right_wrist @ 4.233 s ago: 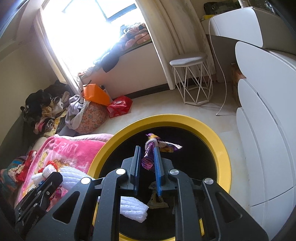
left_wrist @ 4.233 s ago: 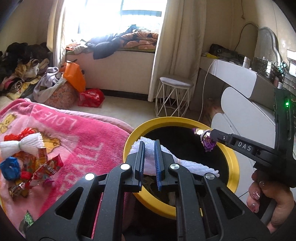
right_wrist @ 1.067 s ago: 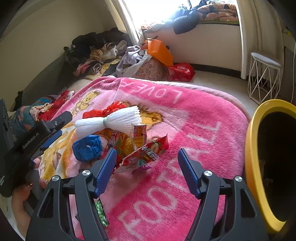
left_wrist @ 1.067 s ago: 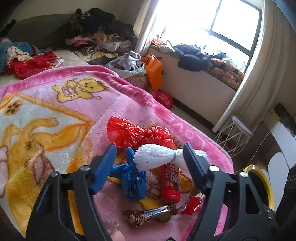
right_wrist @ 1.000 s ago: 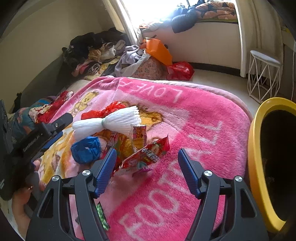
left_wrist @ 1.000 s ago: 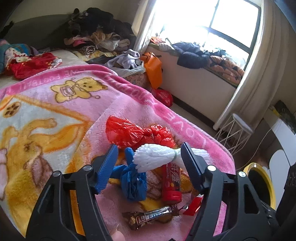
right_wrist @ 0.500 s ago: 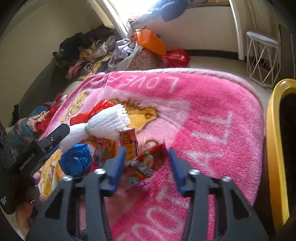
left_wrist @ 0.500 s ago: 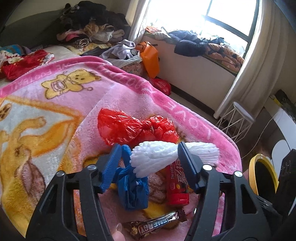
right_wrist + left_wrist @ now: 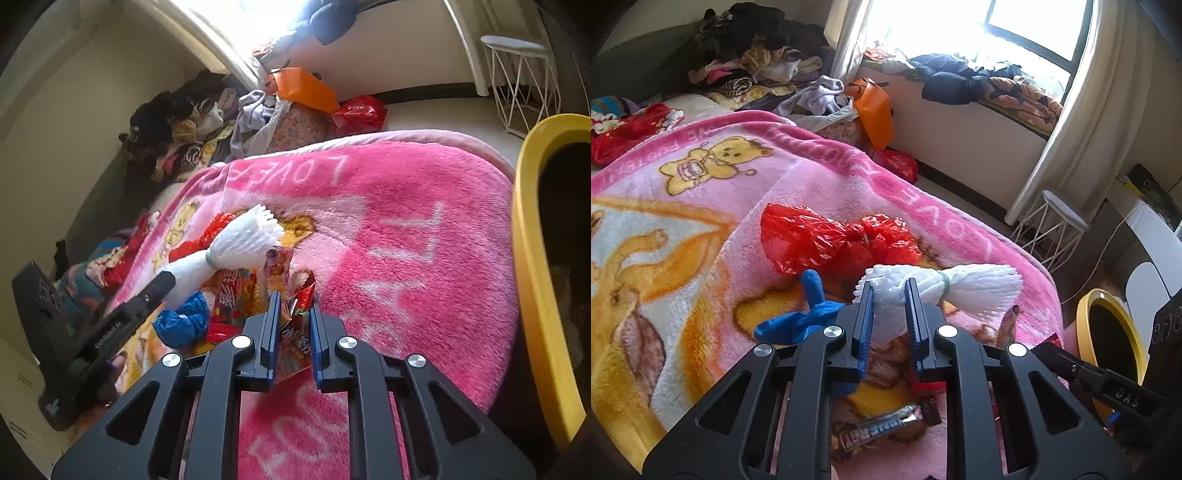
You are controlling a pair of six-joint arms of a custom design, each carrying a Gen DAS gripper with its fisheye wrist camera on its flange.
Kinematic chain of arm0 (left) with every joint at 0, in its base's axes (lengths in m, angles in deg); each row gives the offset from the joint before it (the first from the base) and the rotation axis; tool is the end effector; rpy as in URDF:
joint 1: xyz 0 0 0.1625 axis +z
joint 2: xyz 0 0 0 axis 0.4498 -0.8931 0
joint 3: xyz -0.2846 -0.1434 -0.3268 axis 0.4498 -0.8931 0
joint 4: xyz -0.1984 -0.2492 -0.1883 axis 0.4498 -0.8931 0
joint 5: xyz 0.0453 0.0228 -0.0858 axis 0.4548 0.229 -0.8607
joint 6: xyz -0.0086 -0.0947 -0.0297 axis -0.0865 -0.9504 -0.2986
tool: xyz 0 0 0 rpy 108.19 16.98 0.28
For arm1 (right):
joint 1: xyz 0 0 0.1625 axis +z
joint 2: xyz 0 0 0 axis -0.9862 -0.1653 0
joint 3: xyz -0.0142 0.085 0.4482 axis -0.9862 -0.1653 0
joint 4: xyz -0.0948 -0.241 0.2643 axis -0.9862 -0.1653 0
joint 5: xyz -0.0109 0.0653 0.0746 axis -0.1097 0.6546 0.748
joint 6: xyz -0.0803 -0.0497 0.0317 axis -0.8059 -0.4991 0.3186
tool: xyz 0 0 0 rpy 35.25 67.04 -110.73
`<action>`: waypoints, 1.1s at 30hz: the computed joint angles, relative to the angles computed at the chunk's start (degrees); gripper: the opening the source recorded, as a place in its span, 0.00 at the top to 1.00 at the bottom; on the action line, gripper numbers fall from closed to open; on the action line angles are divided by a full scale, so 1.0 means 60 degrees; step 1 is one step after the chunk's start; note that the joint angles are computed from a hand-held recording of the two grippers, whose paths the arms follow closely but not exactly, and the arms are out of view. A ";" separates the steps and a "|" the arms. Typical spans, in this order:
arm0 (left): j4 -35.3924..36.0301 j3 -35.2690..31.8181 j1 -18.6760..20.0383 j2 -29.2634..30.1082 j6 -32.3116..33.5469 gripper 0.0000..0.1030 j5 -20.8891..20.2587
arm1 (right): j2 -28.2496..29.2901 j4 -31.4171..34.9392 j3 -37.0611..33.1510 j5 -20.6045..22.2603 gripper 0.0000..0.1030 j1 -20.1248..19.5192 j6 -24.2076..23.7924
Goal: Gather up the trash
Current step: 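Grasp the red candy wrapper with the right tool while the left tool grasps the white mesh bundle, then carry both held items over the yellow bin and open both tools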
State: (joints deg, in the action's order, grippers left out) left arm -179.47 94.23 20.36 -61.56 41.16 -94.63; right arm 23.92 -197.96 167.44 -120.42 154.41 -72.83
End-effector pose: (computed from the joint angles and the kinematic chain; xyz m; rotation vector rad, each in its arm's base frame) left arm -0.3464 -0.6446 -0.0600 0.7676 2.5754 -0.8643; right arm -0.0313 -0.5788 0.2590 -0.2275 -2.6033 1.3256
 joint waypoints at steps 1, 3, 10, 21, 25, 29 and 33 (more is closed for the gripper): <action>-0.0106 0.0091 -0.0022 -0.0028 -0.0035 0.89 -0.0022 | -0.0060 -0.0134 0.0127 0.0073 0.87 -0.0031 0.0010; -0.0382 0.0260 -0.0101 -0.0067 -0.0068 0.89 -0.0012 | -0.0191 -0.0277 0.0300 0.0205 0.87 -0.0093 0.0013; -0.1311 0.0931 -0.0423 -0.0310 -0.0063 0.89 -0.0052 | -0.0468 -0.0777 0.0732 0.0221 0.87 -0.0072 -0.0390; -0.2203 0.1588 -0.0781 -0.0658 0.0013 0.89 -0.0130 | -0.0865 -0.1645 0.1360 -0.0076 0.88 -0.0098 -0.0998; -0.2433 0.1774 -0.0913 -0.0741 0.0153 0.89 -0.0142 | -0.1026 -0.1839 0.1528 -0.0030 0.88 -0.0161 -0.0989; -0.2553 0.1933 -0.1000 -0.0805 0.0198 0.89 -0.0213 | -0.1190 -0.2109 0.1704 -0.0013 0.88 -0.0152 -0.1034; -0.2671 0.2134 -0.1108 -0.0875 0.0186 0.89 -0.0297 | -0.1383 -0.2428 0.1871 0.0038 0.89 -0.0166 -0.1148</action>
